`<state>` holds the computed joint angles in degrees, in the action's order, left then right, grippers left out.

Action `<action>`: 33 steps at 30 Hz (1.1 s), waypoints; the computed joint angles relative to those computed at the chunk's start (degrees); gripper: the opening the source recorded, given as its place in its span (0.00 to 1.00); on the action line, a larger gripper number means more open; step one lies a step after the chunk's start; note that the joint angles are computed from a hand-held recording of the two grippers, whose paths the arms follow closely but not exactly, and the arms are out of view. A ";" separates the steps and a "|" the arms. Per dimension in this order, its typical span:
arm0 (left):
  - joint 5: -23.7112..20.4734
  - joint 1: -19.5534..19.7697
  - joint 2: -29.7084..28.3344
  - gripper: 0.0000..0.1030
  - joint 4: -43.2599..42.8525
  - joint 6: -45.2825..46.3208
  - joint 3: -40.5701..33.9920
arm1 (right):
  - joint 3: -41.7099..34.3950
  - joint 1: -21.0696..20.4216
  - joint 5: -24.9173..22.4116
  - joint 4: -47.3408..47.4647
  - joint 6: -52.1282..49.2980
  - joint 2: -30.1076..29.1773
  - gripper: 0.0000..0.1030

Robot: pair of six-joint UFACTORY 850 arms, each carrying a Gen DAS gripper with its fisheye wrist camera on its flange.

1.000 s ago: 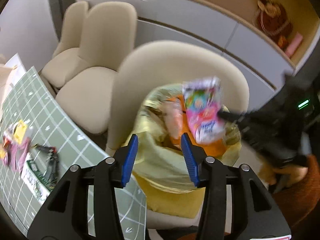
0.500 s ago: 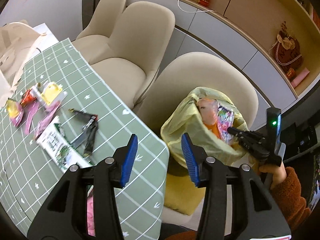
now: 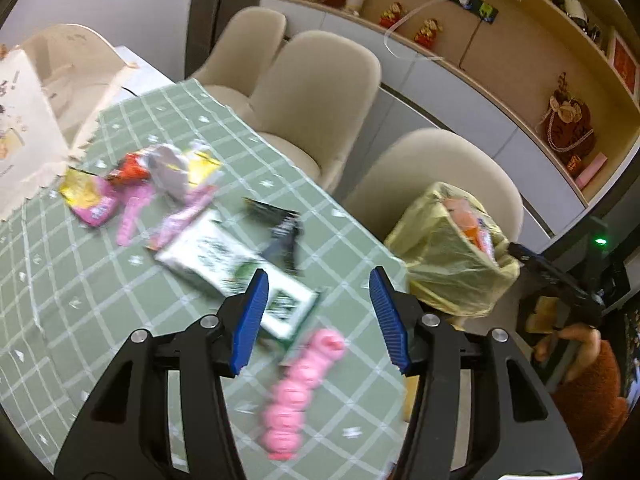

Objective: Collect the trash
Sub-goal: 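Grasp the white milk carton with the right tool while the left tool grasps the yellow chip bag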

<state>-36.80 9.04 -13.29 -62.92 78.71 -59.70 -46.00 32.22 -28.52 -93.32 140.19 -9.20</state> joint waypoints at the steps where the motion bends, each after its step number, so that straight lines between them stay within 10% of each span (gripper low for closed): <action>1: -0.76 1.67 -0.78 0.49 -1.06 1.92 -0.48 | 0.31 0.75 -0.73 -0.96 1.61 0.75 0.32; 14: -7.75 15.34 -23.80 0.55 -3.55 10.51 -25.79 | -16.74 14.70 -9.25 13.07 -7.36 -13.03 0.47; 24: -12.18 14.85 -47.46 0.55 9.10 -6.33 -59.72 | -24.13 16.92 -9.43 24.12 -18.36 -18.16 0.48; 33: -22.44 13.38 -55.36 0.55 17.11 -10.87 -71.36 | -28.14 14.51 -6.33 32.83 -26.31 -21.42 0.48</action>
